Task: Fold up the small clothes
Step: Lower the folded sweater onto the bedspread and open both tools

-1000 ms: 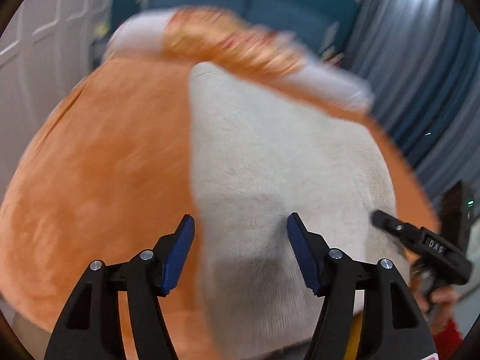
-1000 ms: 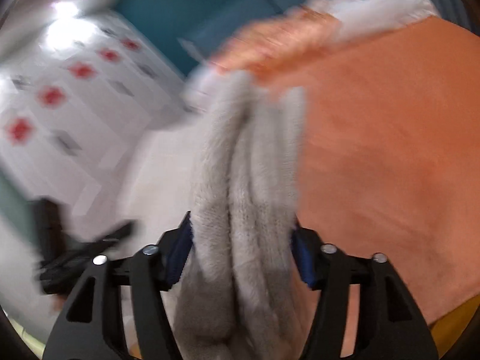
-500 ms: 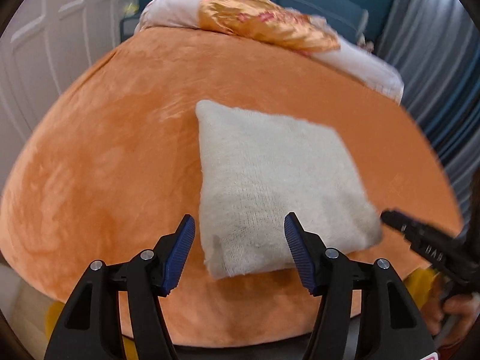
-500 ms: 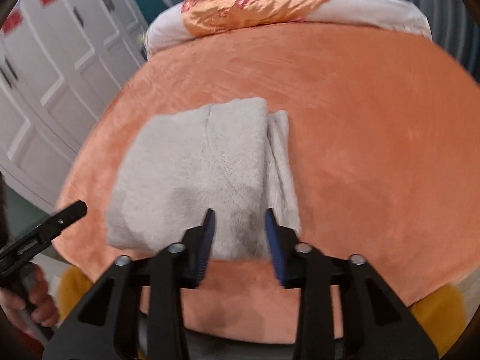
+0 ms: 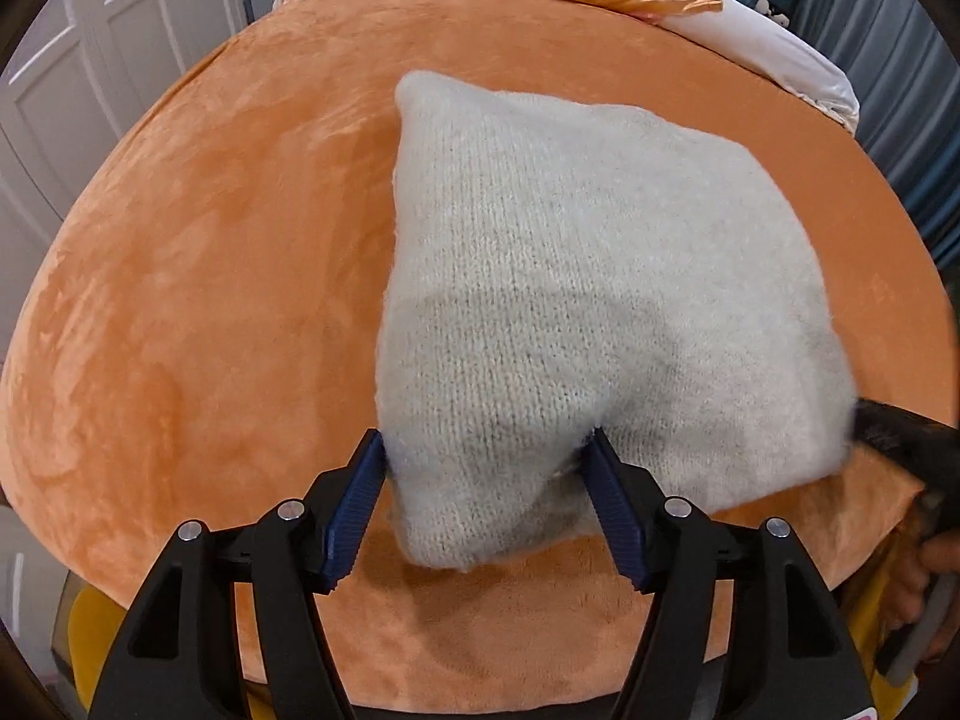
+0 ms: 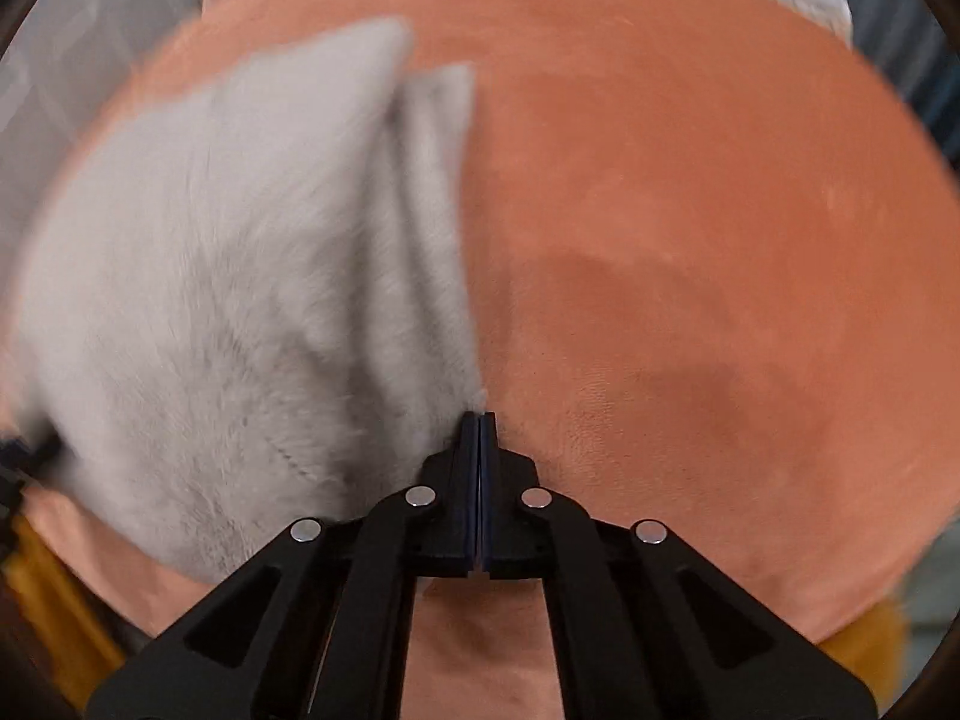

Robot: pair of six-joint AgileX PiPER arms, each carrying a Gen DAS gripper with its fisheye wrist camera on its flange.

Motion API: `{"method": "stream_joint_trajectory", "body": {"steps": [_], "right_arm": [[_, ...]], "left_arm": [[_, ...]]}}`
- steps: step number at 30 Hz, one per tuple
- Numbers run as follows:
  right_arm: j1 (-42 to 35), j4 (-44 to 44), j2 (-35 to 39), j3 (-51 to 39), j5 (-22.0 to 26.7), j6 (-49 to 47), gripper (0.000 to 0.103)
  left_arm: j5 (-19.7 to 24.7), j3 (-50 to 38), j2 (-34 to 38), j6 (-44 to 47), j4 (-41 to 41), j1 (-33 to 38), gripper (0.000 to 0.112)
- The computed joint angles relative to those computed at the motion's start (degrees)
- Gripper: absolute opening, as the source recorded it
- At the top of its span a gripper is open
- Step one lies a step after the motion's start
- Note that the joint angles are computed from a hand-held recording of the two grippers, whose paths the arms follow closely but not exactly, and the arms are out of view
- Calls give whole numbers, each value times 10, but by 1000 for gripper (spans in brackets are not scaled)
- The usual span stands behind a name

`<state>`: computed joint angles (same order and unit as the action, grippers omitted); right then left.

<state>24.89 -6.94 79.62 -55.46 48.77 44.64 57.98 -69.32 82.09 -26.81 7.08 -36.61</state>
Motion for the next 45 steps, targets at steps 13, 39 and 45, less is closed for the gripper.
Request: {"method": "stream_joint_trajectory", "body": {"steps": [13, 39, 45], "right_arm": [[16, 100, -1, -41, -11, -128, 18], [109, -48, 3, -43, 54, 3, 15], [84, -22, -59, -55, 64, 19, 17]], "left_arm": [[13, -16, -11, -29, -14, 7, 66], [54, -44, 45, -85, 86, -64, 70], [53, -31, 30, -84, 77, -59, 70]]}}
